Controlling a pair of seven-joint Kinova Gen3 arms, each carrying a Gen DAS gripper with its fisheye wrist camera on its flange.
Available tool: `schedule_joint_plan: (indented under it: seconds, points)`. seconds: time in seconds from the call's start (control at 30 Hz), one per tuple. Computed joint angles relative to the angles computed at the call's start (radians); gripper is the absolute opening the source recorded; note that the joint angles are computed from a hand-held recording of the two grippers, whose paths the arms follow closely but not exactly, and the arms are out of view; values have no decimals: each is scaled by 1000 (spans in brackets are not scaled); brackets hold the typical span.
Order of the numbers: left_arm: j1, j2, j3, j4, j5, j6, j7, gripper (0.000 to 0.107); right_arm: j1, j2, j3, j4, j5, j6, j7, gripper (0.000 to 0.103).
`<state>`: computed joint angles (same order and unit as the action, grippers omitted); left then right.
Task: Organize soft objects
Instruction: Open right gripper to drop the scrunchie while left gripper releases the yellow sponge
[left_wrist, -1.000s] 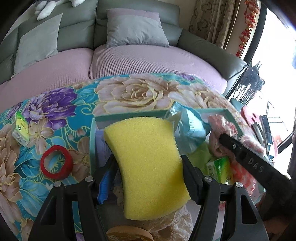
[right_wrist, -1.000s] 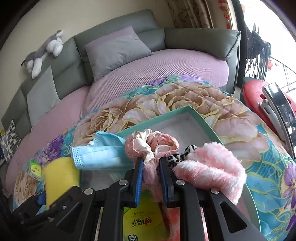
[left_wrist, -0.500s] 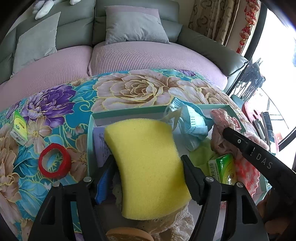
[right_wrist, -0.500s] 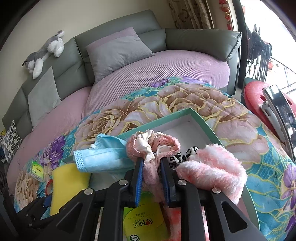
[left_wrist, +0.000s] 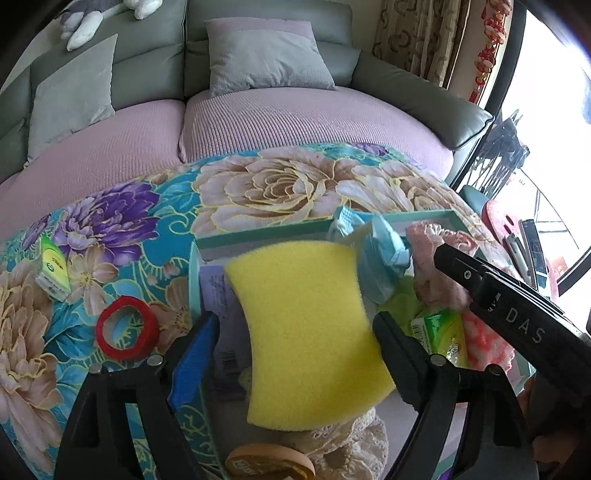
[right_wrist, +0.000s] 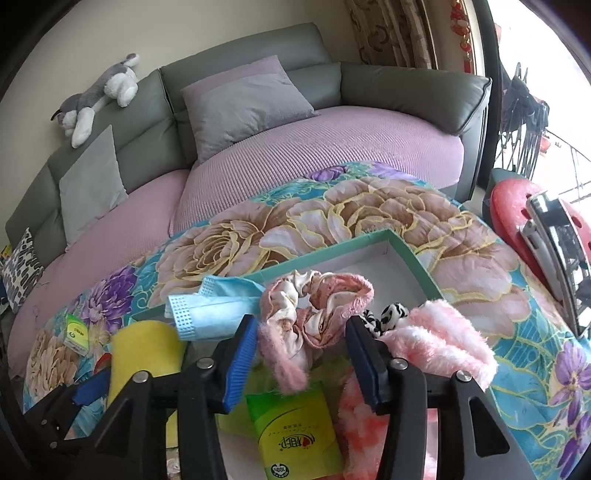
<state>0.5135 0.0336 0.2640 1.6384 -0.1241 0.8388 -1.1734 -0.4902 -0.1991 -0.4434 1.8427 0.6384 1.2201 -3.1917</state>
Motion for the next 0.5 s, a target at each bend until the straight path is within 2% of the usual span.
schedule_joint_plan:
  seconds: [0.27,0.5]
  points:
    - [-29,-38,-10,6,35,-5,-23,86,-6,-7,-26,-29,36,56,-10,55]
    - [-69,-71,-18,17,41,-7,-12,86,-12,-6,-24,-36,40,61,-7,55]
